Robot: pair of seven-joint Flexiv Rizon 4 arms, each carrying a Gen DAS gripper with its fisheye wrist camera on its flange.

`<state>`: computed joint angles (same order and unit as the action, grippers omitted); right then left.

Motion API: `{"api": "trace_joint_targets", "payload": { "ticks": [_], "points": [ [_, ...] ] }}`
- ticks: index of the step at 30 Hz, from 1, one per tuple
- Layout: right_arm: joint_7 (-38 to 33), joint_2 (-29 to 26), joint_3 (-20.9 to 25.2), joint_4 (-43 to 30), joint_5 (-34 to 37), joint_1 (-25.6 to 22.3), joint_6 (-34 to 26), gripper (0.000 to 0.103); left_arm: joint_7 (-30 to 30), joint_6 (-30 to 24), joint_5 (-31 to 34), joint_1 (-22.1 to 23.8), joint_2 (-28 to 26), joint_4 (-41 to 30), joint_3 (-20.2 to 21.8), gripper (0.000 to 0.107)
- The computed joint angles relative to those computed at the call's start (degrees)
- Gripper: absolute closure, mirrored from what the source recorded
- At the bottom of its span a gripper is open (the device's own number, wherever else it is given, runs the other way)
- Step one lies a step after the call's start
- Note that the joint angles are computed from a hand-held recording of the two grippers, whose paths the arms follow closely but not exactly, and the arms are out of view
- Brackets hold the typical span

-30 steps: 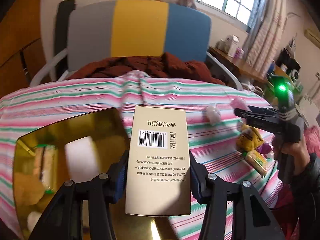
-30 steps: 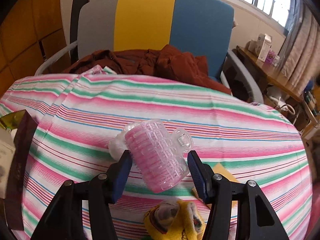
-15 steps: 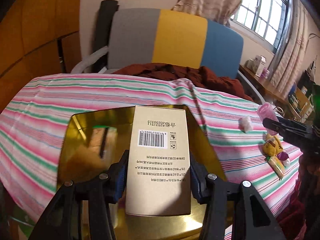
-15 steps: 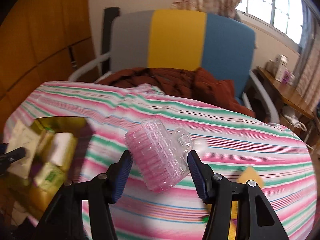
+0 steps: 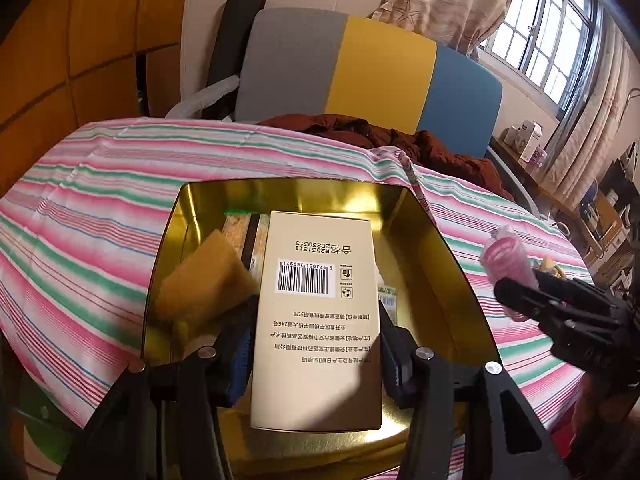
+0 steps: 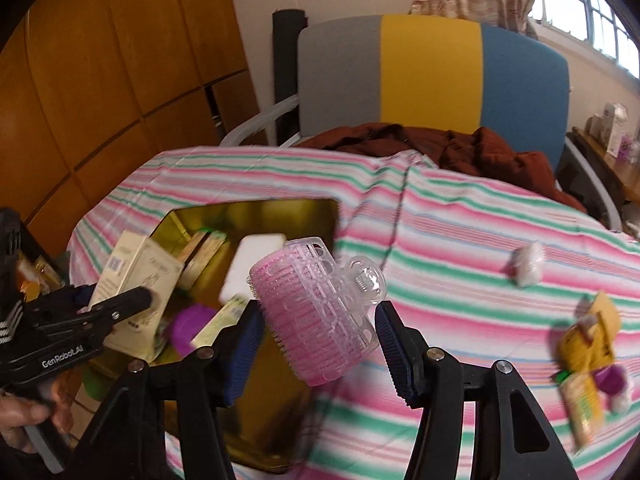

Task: Organize objects
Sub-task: 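Carry the hair roller and beige box over the gold tray with both grippers, then lower the roller and box into the tray and open both grippers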

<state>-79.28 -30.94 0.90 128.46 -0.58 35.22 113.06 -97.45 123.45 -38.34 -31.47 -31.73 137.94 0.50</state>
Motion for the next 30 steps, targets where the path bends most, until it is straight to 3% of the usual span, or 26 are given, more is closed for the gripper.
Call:
{"api": "trace_joint_targets", "payload": {
  "ticks": [8, 13, 17, 22, 25, 30],
  "points": [
    [0.6, -0.6, -5.6, -1.9, 3.3, 7.5, -3.3, 0.045, -9.1, 0.8, 16.0, 11.9, -0.4, 0.7, -5.0, 0.054],
    [2.2, -1.7, -8.6, -4.4, 2.9, 10.2, -6.0, 0.045, -11.2, -2.3, 20.1, 15.1, -1.1, -1.7, -4.8, 0.054],
    [3.3, -2.4, -9.1, -5.4, 1.3, 10.6, -6.9, 0.045, -11.3, -5.1, 19.6, 14.7, -2.0, -4.0, -3.2, 0.054],
    [4.5, -3.7, -10.3, -7.3, -0.3, 11.2, -7.9, 0.045, -7.8, -8.3, 11.7, 6.8, -2.5, -6.2, 3.6, 0.05],
    [5.4, -3.8, -10.4, -7.7, -0.8, 10.9, -7.5, 0.045, -8.4, -6.3, 11.4, 7.5, -2.1, -5.2, 3.0, 0.045],
    [6.0, -3.5, -10.7, -6.9, -0.7, 11.2, -7.4, 0.045, -7.2, -3.8, 7.0, 4.2, -1.2, -3.1, 4.2, 0.045]
  ]
}}
